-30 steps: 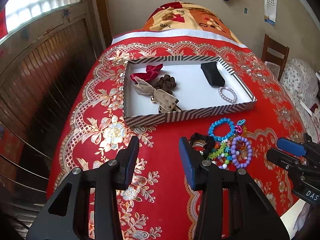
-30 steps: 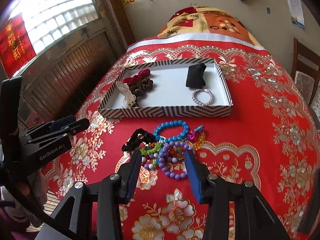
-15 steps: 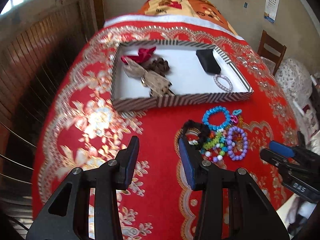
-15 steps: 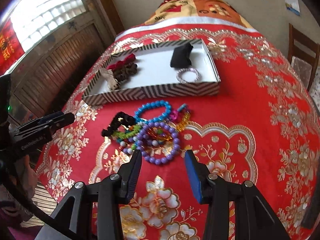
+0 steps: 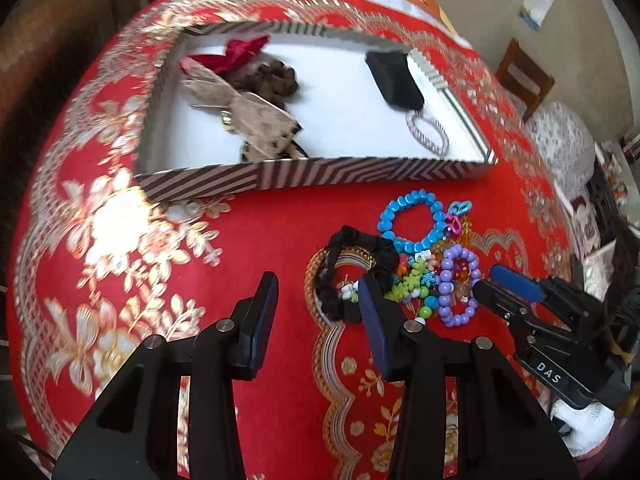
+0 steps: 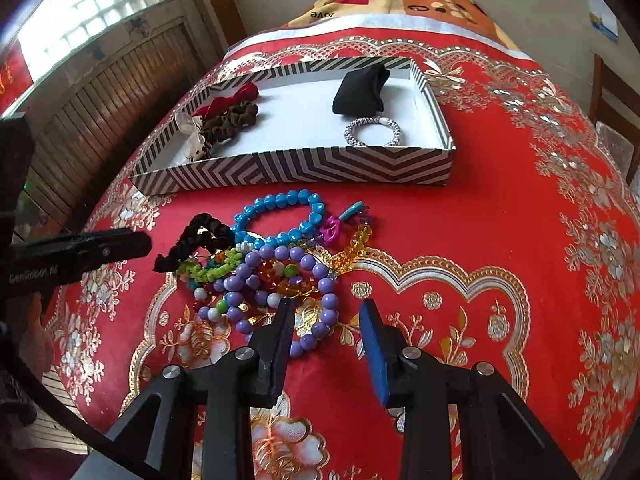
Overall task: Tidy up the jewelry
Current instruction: 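Grasp the black scrunchie with left tool while right tool lifts purple bead bracelet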
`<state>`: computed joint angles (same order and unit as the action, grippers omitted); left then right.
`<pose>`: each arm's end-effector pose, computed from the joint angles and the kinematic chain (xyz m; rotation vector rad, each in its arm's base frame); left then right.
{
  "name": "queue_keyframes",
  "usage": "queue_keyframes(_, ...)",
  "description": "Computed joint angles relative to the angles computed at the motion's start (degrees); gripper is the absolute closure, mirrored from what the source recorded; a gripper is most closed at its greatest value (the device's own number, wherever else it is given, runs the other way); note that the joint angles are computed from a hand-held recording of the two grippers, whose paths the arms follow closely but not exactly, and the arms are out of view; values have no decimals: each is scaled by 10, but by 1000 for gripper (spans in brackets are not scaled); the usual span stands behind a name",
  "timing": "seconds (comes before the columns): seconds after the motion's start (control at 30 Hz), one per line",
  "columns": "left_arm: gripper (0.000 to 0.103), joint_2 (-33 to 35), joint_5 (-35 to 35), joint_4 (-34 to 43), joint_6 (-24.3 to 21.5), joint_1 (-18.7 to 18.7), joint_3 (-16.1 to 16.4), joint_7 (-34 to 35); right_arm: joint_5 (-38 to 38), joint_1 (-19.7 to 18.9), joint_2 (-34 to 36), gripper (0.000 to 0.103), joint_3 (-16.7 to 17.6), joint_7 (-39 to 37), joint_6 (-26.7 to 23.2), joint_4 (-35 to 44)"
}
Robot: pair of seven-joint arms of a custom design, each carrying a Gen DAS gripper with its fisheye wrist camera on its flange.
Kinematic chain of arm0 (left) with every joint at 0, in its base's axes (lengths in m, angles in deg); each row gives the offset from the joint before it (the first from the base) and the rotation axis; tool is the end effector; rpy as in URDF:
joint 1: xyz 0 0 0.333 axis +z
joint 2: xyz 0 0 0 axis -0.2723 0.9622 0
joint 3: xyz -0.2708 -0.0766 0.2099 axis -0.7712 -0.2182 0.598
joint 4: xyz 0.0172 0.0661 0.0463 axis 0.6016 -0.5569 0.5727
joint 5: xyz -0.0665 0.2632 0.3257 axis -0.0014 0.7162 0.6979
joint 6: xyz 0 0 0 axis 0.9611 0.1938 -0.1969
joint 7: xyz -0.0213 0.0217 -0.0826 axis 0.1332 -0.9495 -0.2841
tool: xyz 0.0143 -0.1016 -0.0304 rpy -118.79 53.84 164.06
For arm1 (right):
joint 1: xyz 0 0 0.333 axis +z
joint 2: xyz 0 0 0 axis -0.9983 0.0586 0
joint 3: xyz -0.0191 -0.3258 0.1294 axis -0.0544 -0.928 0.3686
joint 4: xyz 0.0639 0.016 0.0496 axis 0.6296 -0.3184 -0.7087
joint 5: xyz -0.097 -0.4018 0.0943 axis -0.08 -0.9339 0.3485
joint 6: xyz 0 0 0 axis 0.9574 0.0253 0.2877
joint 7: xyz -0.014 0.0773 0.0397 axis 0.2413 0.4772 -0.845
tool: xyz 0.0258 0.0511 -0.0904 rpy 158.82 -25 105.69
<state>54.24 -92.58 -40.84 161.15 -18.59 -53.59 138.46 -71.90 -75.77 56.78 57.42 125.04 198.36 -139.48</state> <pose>0.5998 -0.1215 0.4930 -1.6430 2.5693 -0.6774 0.4971 0.1736 0.4700 -1.7449 1.9687 -0.3658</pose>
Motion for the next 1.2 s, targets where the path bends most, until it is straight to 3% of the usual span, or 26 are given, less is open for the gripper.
queue_keyframes(0.2,62,36,52,29,6,-7,-11,-27,5,4,16,75,-7,-19,3,4)
queue_keyframes(0.33,63,50,72,38,11,-7,-18,-36,6,4,16,92,-10,-24,21,-3)
queue_keyframes(0.4,73,51,63,35,23,-6,-22,-25,21,7,16,94,-15,-38,25,-5)
queue_keyframes(0.43,88,50,65,32,31,-6,-23,-22,28,8,15,94,-16,-44,26,-5)
queue_keyframes(0.53,96,53,47,37,18,-1,-24,-12,44,7,3,94,-17,-51,39,-11)
queue_keyframes(0.8,98,18,-37,36,2,12,-13,43,17,-23,-44,94,8,-37,46,-7)
queue_keyframes(1.2,98,1,-56,67,25,6,1,49,14,-36,-48,94,10,-58,46,32)
